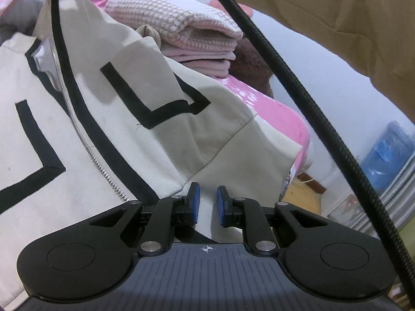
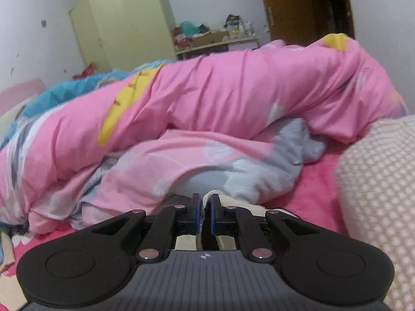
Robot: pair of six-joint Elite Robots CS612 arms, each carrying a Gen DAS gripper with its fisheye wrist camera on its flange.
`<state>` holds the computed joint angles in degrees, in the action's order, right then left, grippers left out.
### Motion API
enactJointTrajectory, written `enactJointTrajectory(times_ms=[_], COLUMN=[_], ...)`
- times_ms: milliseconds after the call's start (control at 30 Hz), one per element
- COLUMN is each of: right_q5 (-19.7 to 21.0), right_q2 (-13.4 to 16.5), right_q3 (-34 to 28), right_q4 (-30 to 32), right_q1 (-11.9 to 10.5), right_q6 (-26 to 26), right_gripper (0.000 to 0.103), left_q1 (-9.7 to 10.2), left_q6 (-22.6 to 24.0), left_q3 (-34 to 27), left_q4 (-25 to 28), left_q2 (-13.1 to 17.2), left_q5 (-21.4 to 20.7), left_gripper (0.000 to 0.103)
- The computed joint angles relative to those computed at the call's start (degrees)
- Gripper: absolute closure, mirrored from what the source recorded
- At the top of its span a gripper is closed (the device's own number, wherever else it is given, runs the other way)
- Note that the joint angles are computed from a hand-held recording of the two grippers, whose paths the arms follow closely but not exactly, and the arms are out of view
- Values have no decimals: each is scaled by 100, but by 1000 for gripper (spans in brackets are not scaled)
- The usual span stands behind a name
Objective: Fold clothes
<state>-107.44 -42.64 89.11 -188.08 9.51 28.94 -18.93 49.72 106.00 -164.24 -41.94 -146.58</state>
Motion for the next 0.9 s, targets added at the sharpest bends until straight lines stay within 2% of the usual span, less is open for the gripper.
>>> enactJointTrajectory(times_ms=[200, 433, 633, 700, 767, 867, 900], right_q5=[79, 127, 9, -26, 36, -152, -239], right_q2=[457, 959, 1275, 1284, 1176, 839, 688], right_q3=[-576, -1074, -1289, -1308, -1236, -816, -601], right_q4=[665, 1114, 1052, 1113, 1225, 980, 790], right_q1=[11, -57, -120, -114, -107, -32, 2], right_q6=[-96, -136, -31, 35, 62, -64, -164], right_gripper=[96, 95, 96, 93, 77, 62, 61], left_q1=[10, 33, 51, 54, 50, 44, 44], left_q6=[-54, -84, -41, -27, -22, -32, -45], left_q3=[-20, -127, -215, -245, -210, -114, -89], left_q4=[165, 547, 882, 1010, 911, 630, 555], left_q2=[-8, 8, 34, 36, 26, -1, -7], left_q5=[-45, -135, -236, -258, -239, -184, -175], left_gripper=[89, 89, 89, 89, 89, 89, 89])
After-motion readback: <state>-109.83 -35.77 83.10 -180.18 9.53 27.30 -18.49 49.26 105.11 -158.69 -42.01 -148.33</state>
